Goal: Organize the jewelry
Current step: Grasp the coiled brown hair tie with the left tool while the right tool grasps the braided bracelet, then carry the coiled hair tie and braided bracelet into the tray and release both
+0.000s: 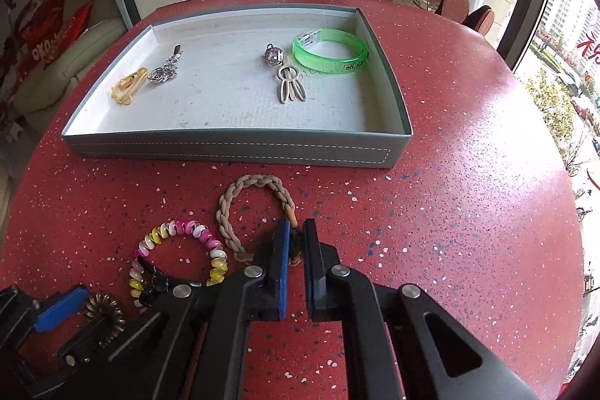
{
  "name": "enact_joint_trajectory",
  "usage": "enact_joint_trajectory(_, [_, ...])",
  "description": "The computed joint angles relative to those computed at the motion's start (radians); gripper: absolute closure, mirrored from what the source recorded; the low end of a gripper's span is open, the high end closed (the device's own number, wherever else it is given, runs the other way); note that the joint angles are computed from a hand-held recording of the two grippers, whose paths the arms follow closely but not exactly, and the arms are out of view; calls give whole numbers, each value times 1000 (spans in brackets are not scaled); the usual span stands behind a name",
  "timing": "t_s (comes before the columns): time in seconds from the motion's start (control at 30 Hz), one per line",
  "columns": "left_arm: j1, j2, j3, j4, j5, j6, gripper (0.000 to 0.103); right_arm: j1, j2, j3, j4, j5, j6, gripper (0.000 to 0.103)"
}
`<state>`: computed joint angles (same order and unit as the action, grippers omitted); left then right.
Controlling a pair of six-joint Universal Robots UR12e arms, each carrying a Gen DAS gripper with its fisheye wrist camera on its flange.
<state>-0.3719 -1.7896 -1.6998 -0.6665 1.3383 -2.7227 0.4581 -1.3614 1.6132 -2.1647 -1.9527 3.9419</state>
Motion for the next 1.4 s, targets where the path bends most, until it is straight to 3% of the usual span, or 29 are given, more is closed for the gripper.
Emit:
enact_joint_trajectory(0.07, [2, 0, 3, -13, -16, 10, 74, 2, -2, 3, -4, -8, 6, 96])
enact_joint_trajectory(0.57, [37, 4, 15, -37, -117, -10, 74, 10, -54, 49, -93, -16, 36, 96])
enact_joint_trajectory(0.97, [74, 3, 40, -22, -188, -62, 74, 14, -89, 63, -106, -26, 61, 96])
enact_joint_trajectory(1.1, [82, 3, 49, -52, -220, -56, 74, 17, -92, 62, -109, -24, 62, 96])
enact_joint_trajectory(1.3, [80, -3, 52, -94, -209, -106, 73, 22, -92, 67, -128, -8, 59, 96])
enact_joint_trajectory(1.33, [81, -5, 52, -102, -208, -112, 55, 24, -92, 68, -132, -7, 59, 96])
enact_joint_trajectory(1.37, [80, -5, 49, -95, -200, -117, 20, 25, -93, 70, -137, -7, 59, 96])
enact_joint_trajectory(1.4, [77, -2, 39, -65, -178, -133, 2, 26, -94, 72, -142, -6, 59, 96])
